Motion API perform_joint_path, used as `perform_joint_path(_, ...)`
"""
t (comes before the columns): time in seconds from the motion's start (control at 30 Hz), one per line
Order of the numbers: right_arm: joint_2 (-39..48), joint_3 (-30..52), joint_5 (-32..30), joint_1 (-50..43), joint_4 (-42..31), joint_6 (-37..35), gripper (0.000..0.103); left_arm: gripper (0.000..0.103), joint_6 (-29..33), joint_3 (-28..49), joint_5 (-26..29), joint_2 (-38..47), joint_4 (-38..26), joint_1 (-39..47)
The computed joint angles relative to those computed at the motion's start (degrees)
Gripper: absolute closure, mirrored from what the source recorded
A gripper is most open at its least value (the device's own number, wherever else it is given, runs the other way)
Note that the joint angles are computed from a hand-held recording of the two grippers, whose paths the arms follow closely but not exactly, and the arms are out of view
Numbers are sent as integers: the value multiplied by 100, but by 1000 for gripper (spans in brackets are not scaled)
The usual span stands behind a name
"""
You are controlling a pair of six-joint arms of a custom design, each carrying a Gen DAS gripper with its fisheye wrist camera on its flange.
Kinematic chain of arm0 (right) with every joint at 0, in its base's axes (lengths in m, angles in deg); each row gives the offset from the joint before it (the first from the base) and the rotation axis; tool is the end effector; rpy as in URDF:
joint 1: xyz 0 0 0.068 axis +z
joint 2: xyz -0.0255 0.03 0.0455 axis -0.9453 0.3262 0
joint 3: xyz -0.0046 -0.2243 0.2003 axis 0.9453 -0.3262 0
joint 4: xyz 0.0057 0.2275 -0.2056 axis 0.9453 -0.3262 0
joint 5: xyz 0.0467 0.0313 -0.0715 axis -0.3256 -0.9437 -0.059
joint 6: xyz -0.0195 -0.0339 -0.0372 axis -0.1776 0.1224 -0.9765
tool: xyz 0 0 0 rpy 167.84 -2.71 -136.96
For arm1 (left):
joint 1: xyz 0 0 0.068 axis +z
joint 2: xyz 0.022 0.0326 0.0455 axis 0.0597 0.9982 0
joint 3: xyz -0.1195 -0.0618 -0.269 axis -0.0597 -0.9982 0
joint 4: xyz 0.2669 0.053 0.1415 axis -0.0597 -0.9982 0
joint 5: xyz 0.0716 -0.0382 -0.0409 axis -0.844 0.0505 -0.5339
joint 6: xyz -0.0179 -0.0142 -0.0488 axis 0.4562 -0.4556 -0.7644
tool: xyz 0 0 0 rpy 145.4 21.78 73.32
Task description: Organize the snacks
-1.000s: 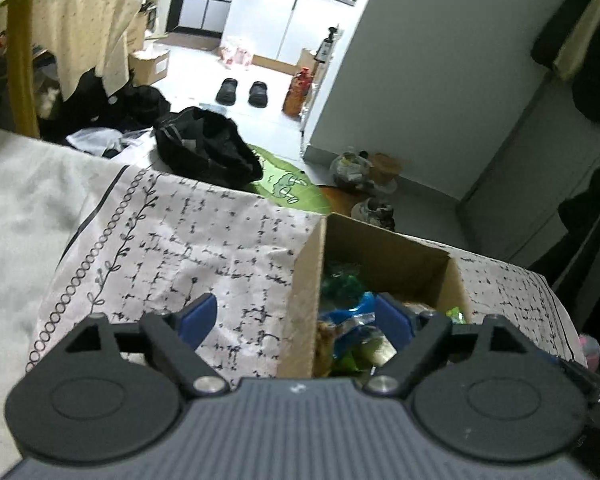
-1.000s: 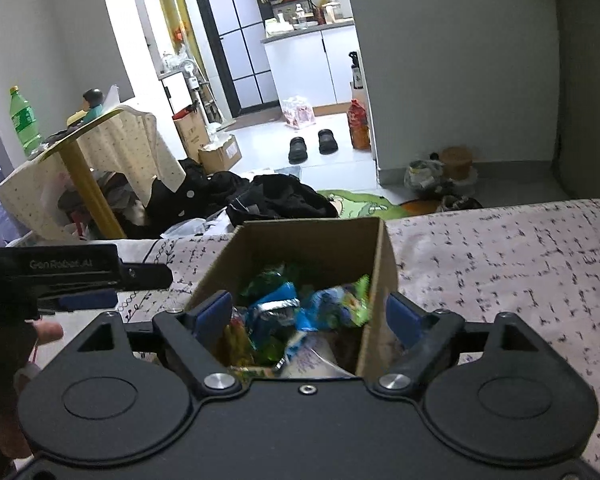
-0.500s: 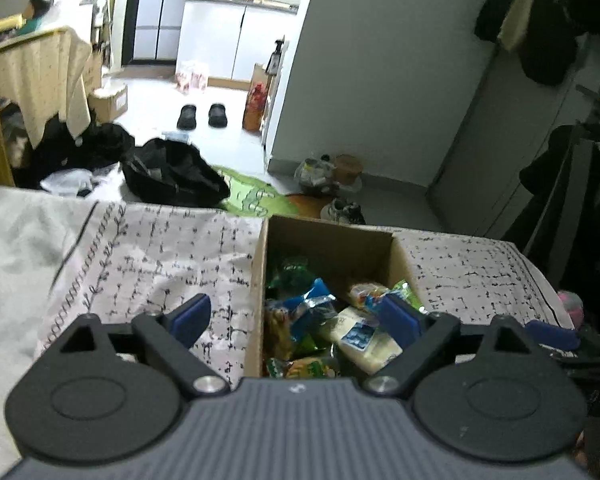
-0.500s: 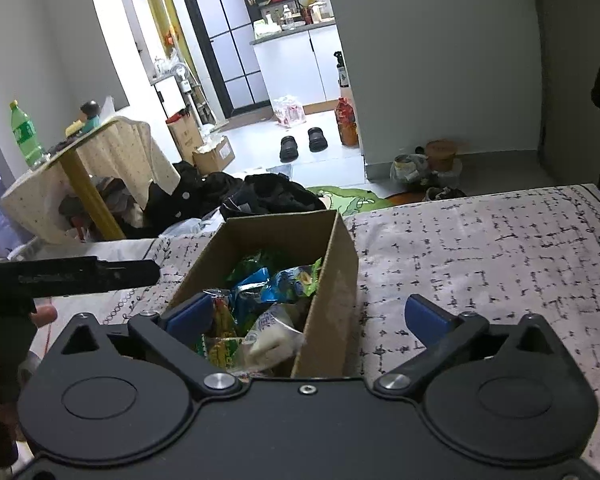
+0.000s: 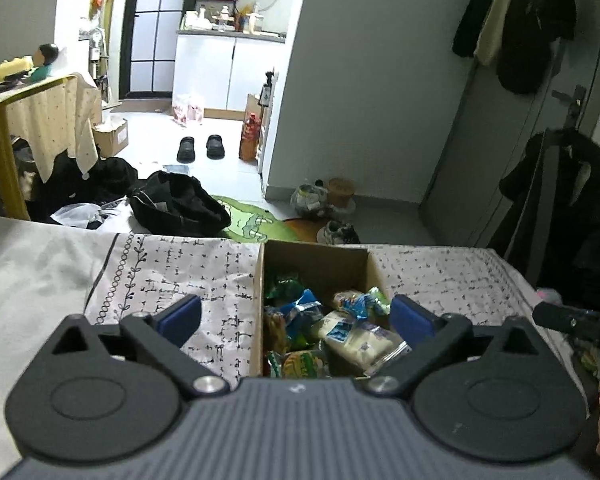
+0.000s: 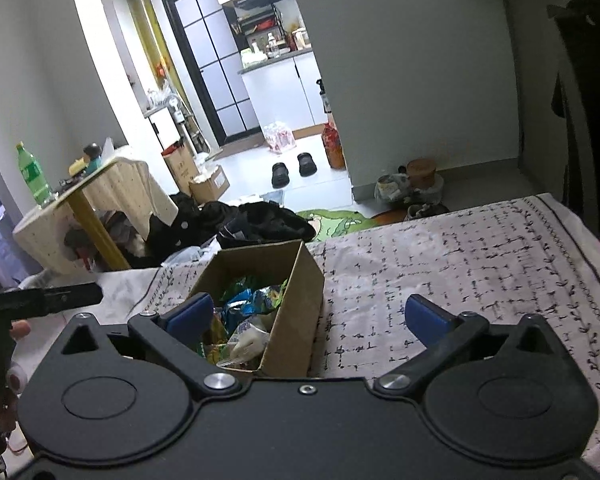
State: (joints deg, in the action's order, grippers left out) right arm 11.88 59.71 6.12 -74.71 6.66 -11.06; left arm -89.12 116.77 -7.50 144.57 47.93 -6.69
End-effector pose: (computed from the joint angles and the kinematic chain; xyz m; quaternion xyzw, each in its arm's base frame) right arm 0.2427 -0.0123 0.3180 0.1368 0.8636 0.1024 0.4744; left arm 0.3354 -0.0709 0.3363 0.1450 0.8772 -0.1773 0.4220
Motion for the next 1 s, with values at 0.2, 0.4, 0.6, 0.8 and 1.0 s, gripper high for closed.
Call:
perform_joint_path(0.2,-460,-19,-218,-244,-326,-124,0,0,-257,-170,-118,-496,172,116)
perform_joint_path(0.4,-841,-19,-516,-532,-635,-260,0,0,-309,130,-190,-627,-232,177)
perform_joint_path(0.6,-1152,-10,-729,-800,-866,-332,0,0,-297,78,-147,-1028,-439,189)
perform_joint_path(0.8,-1334,5,-751,-782,-1034,-338,0,0,-146,128,-86,-1292,-894,173)
perform_joint_path(1.0,-1576,27,-769,-695,-1294,-370,0,0,79,-91,-72,-1706,-1150,98)
